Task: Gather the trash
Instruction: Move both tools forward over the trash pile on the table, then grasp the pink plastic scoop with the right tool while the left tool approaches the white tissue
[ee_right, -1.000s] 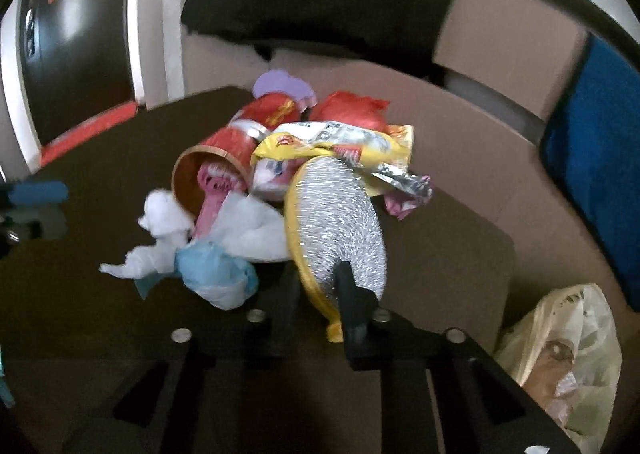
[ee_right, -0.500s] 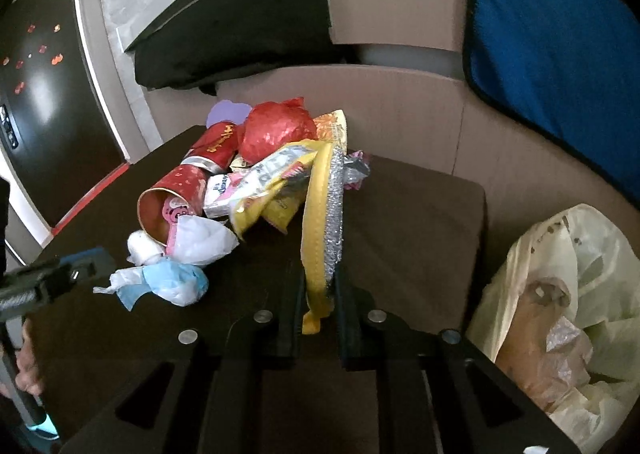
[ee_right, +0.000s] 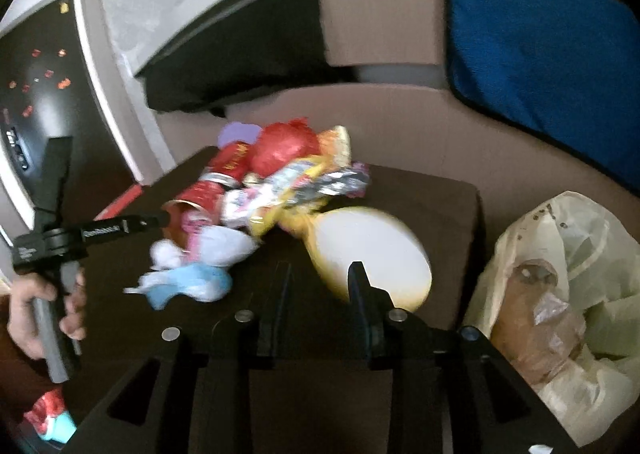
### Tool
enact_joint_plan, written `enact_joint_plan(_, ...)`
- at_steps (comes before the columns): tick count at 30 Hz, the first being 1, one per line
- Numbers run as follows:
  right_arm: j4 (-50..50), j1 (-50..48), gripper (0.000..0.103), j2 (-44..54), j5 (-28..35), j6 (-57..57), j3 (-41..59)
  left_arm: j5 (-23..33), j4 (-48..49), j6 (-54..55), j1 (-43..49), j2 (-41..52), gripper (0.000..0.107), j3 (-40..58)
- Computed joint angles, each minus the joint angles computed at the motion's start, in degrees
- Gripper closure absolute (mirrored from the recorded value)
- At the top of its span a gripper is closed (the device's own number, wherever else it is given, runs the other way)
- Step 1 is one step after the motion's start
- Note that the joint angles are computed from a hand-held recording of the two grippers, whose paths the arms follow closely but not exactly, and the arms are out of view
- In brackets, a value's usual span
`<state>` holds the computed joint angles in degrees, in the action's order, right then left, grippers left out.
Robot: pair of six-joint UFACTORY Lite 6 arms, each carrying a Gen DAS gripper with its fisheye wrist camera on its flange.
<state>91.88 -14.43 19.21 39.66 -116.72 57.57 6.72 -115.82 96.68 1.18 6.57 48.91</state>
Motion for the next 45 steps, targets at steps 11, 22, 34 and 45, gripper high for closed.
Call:
enact_joint_plan(11, -16.0, 23.9, 0.075, 7.9, -8.0, 23.2, 13.6, 6.6, 12.3, -3.6, 14.4, -30.4, 0.079, -24.5)
enact_joint_plan(22, -35.5, 33.2, 0.076, 28.5, -19.4, 48.8, 34.5, 24.3, 25.2, -8.5, 34.7, -25.6, 0.078, -25.6)
enact_joint_plan(34, -11.0, 20.4, 0.096, 0.9, -12.0, 16.1, 0.0, 18.8, 16.8, -6.6, 20.4, -24.8, 0.078, -26.6)
enact_joint_plan(45, -3.3, 9.4, 0.065, -5.7, -1.1, 7.7, -4.2, 8.5, 12.1, -7.9, 3.1, -21.9, 0.078, -20.8)
